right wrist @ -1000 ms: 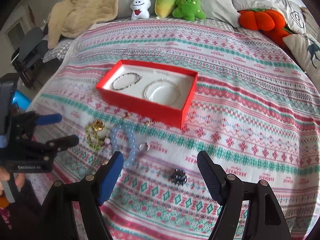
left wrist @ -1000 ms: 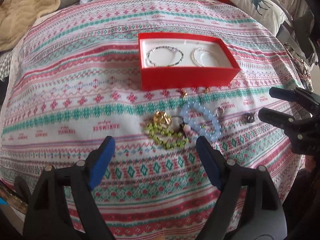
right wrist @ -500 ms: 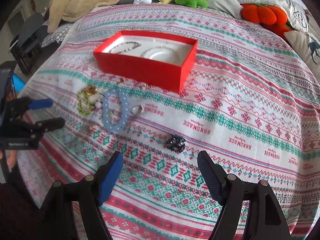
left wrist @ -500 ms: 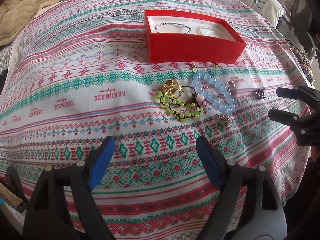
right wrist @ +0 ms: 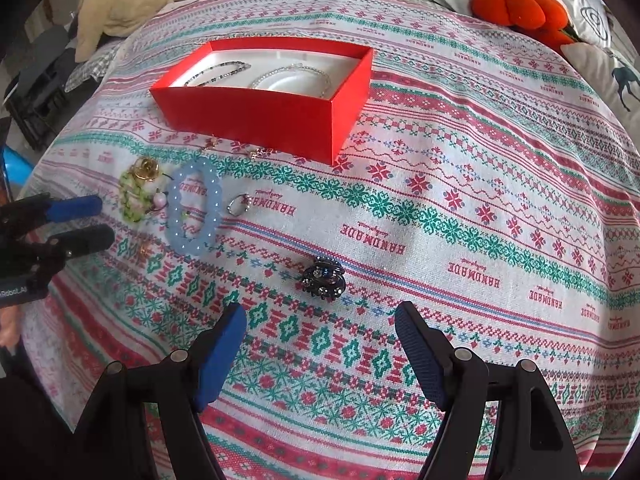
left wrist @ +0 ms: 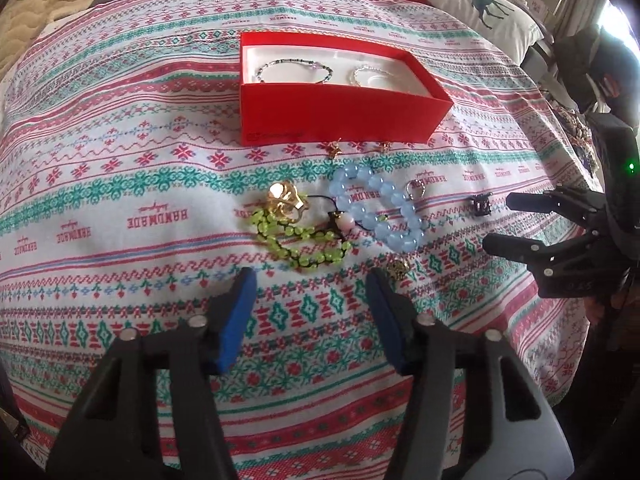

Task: Organize jewelry
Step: 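Grasp the green beaded bracelet with the left tool, then lift the green bracelet with the left tool while the right tool grasps the light-blue bracelet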

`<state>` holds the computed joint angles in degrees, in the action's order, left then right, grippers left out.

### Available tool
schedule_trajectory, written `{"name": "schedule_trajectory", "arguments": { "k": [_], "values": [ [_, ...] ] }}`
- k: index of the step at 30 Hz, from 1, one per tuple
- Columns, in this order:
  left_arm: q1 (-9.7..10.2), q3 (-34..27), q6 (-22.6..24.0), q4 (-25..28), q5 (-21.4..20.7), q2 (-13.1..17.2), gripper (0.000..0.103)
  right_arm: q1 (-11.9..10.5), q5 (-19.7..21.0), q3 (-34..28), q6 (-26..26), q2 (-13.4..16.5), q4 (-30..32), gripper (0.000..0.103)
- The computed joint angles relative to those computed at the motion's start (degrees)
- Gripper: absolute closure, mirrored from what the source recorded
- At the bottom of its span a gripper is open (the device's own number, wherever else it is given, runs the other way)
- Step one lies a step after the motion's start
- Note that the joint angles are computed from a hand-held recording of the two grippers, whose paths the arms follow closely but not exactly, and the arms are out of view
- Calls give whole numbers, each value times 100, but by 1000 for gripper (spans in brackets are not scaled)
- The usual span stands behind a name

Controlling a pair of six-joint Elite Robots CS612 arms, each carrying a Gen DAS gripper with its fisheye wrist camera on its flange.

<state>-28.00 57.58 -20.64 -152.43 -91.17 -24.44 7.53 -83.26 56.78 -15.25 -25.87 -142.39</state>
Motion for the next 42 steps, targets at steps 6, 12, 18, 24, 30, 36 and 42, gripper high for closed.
{"name": "schedule_trajectory", "arguments": {
  "k": [6,12,18,24,30,36,42],
  "values": [
    [25,-257,-368,124,51,148,65,23,42,-55,-25,24,-112,25],
    [42,-687,-766,592,265,360,91,43,277,-95,32,41,-275,25],
    [37,-728,-769,715,437,347,97,105,415,-222,-29,100,-232,31],
    [48,-441,-760,567,526,198,97,160,484,-396,-49,203,-86,54],
    [92,-75,-770,354,570,18,97,196,637,-615,-32,318,162,65],
    [133,204,-813,223,570,-115,97,237,675,-887,86,470,452,69],
    [157,198,-812,319,516,-99,96,183,1073,-1193,591,638,743,73]
  ]
}}
